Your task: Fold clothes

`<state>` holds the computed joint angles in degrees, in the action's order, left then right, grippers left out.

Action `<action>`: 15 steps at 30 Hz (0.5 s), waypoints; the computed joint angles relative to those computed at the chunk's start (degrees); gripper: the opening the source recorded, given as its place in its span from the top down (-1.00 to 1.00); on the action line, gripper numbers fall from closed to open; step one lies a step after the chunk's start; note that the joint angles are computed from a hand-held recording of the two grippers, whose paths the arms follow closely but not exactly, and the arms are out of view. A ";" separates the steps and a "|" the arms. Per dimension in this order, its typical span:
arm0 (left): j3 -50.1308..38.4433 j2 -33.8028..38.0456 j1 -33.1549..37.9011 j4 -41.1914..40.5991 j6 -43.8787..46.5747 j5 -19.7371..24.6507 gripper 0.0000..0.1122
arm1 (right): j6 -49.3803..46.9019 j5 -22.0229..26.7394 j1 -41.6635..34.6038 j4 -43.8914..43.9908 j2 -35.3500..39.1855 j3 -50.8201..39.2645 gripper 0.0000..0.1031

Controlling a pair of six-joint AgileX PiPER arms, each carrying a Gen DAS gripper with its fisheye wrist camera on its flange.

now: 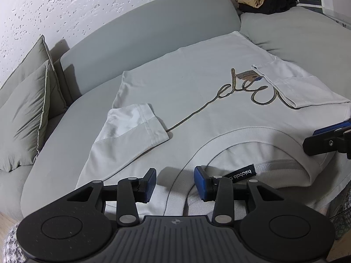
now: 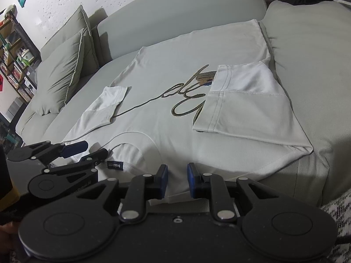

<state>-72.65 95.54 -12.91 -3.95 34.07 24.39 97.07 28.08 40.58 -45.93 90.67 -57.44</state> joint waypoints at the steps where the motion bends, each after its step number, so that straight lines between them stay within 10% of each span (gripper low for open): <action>1: 0.09 -0.04 -0.04 0.18 -0.07 -0.12 0.31 | -0.09 0.03 0.03 0.10 0.03 -0.05 0.63; 8: 0.21 -0.13 -0.23 1.02 -0.39 -0.12 0.32 | -1.11 -0.36 -0.20 1.31 0.04 -0.14 0.63; 15: -6.85 0.28 4.27 -9.30 7.58 16.43 0.51 | -6.63 5.02 2.40 7.33 -0.53 -2.66 0.41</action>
